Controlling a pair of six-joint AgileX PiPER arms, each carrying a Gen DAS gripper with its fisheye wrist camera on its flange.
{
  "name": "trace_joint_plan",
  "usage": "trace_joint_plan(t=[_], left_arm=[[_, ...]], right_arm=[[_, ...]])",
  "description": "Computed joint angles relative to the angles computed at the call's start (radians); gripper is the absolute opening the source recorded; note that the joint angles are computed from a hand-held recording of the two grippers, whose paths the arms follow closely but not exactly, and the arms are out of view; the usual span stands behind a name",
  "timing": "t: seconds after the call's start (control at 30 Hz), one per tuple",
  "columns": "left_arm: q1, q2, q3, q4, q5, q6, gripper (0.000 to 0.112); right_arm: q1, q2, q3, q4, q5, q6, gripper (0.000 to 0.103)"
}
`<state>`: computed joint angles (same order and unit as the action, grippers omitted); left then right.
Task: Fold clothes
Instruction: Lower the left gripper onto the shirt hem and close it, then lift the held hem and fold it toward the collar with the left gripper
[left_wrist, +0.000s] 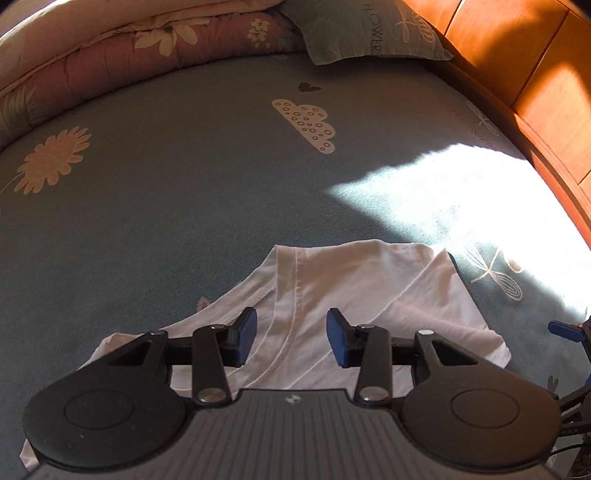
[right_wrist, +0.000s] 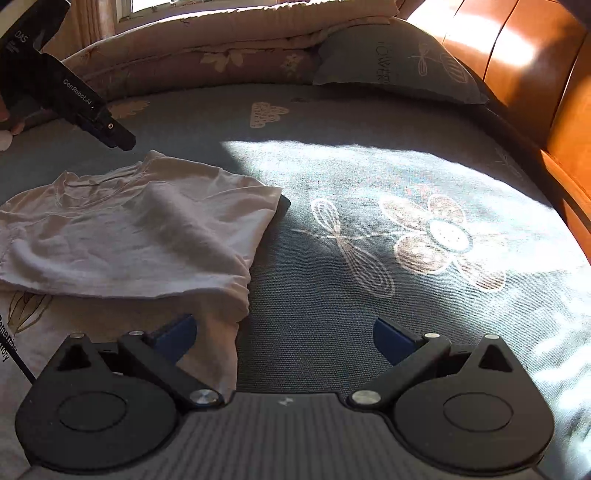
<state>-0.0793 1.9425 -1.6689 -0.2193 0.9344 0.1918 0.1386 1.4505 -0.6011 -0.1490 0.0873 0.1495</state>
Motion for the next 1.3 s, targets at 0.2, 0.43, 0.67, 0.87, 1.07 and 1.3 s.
trace_joint_plan(t=[0.2,0.43,0.67,0.87,1.07,1.3], left_arm=[[0.232,-0.208,0.347,0.031,-0.048,-0.176,0.039],[0.367,-0.287,0.585,-0.076,-0.122,-0.21,0.042],[0.371,-0.286,0.635,-0.119,-0.187,-0.157,0.046],[0.338,-0.315,0.636,-0.062,-0.186,-0.119,0.003],[0.377,-0.357,0.651,-0.07,-0.18,-0.086,0.002],[0.388,-0.369,0.661,0.032,-0.183,-0.166,0.0]], right_arm=[[0.001,0.005,0.0,0.133,0.015,-0.124,0.103],[0.036,0.034,-0.056,0.164,0.068,-0.152,0.103],[0.069,0.064,-0.116,0.02,0.101,0.026,0.103],[0.108,0.079,-0.13,-0.058,0.1,0.14,0.103],[0.123,0.079,-0.127,-0.082,0.101,0.167,0.103],[0.119,0.087,-0.134,-0.085,0.103,0.166,0.103]])
